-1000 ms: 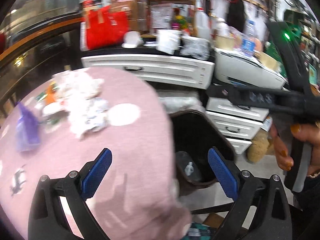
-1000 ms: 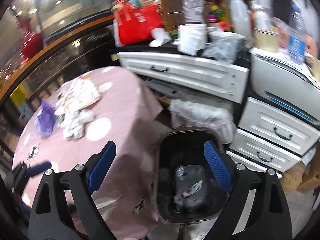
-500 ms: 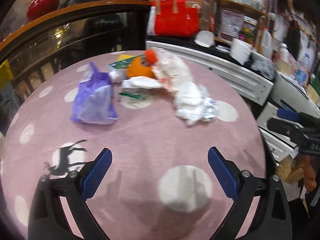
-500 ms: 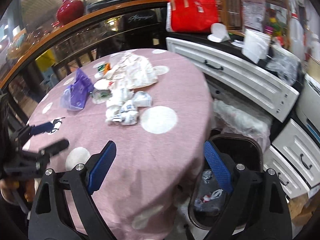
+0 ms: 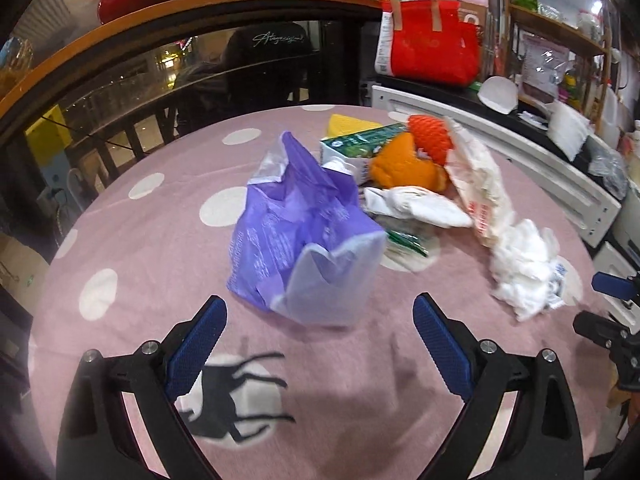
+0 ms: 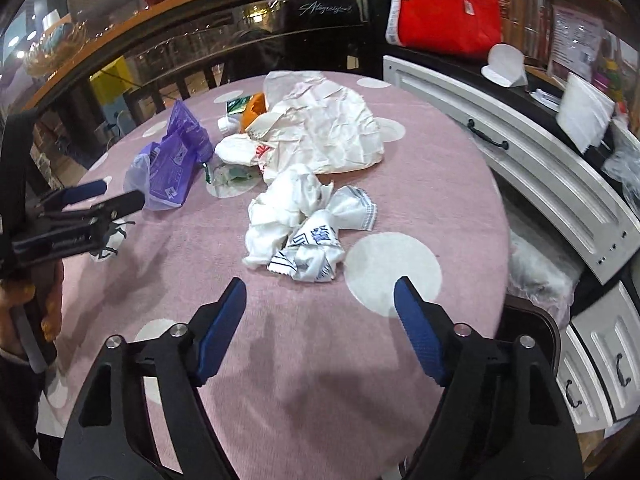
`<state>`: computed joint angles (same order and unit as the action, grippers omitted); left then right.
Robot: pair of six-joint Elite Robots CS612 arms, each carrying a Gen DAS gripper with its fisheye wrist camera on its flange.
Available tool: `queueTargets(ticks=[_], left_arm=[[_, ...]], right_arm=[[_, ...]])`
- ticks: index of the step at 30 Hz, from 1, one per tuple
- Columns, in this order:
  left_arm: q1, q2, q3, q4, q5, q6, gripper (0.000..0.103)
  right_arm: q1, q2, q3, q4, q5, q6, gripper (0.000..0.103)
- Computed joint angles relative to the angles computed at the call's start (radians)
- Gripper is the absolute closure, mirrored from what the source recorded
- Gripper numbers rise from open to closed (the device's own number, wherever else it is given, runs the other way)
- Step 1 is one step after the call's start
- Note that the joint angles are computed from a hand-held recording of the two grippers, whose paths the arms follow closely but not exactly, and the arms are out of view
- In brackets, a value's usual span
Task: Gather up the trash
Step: 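Grasp the purple bag with the left gripper while the right gripper grasps crumpled white paper, then carry the white paper to the bin and open the right gripper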
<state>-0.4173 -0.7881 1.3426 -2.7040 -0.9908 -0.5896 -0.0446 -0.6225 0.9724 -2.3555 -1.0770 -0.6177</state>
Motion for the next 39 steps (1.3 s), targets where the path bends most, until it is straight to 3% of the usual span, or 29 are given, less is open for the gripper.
queueTargets(ticks=[5,8,9,12,21,28,34,39], left_arm=[[0.014,0.020,-0.035,0.038,-0.007,0.003,0.015],[0.018,0.026,-0.045,0.052,-0.022,0.001,0.025],[0.019,0.028,-0.046,0.054,-0.025,-0.002,0.033],[0.021,0.029,-0.045,0.050,-0.028,-0.016,0.039],[0.018,0.010,-0.004,0.001,-0.039,-0.058,0.072],[0.004,-0.021,0.046,-0.064,-0.017,-0.092,0.074],[-0.028,-0.051,0.101,-0.134,0.051,-0.098,0.074],[-0.052,-0.068,0.135,-0.195,0.052,-0.092,0.074]], right_arm=[[0.016,0.044,-0.074,0.054,-0.027,-0.039,0.035],[0.022,0.071,-0.125,0.108,-0.035,-0.045,0.051],[0.022,0.075,-0.132,0.121,-0.034,-0.046,0.061],[0.019,0.074,-0.130,0.120,-0.021,-0.042,0.066],[0.005,0.041,-0.070,0.078,0.004,-0.031,0.069],[-0.011,0.005,-0.006,0.027,0.028,-0.017,0.069],[-0.025,-0.023,0.043,-0.006,0.042,-0.012,0.069],[-0.038,-0.048,0.086,-0.036,0.058,-0.003,0.069]])
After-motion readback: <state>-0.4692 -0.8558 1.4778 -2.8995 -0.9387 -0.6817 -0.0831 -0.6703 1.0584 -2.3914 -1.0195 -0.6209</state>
